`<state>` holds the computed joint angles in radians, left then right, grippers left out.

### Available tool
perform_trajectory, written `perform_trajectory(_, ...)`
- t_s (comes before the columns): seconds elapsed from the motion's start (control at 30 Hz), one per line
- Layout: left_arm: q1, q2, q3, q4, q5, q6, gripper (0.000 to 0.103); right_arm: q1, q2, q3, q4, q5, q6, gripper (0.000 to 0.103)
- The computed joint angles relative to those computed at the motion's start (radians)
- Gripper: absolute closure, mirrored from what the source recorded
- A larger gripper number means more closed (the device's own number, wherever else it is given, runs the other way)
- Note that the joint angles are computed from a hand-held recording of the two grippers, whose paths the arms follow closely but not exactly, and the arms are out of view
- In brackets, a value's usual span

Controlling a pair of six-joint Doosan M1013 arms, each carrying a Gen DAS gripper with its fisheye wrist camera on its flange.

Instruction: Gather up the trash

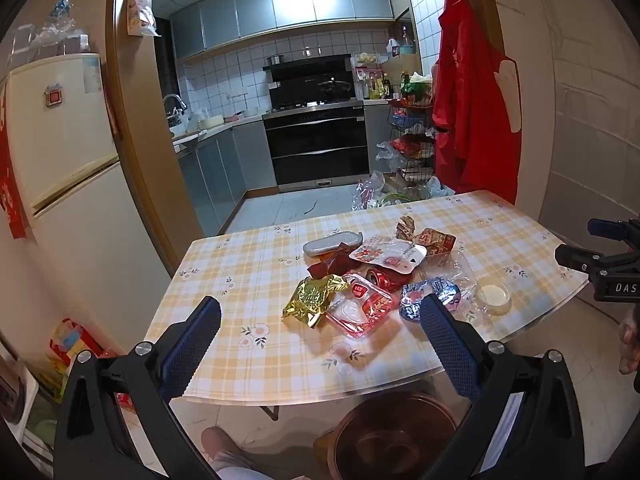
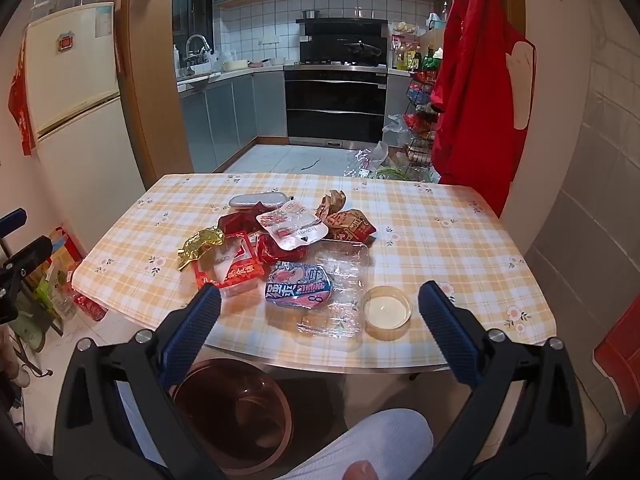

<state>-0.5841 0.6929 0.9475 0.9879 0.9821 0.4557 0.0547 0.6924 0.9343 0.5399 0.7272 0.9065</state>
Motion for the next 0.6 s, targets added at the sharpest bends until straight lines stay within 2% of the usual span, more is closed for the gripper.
perform_trajectory(0.43,0.005,-0.018,0.038,0.009,-0.023,-0.018,0.005,-0.001,-0.001,0.000,0.003,-0.001,0.000,0.006)
perform_trajectory(0.6,-0.001,-0.007,0.010,0.001,-0.010,0.006,0.005,-0.001,-0.001,0.000,0.002,0.000,0.000,0.006)
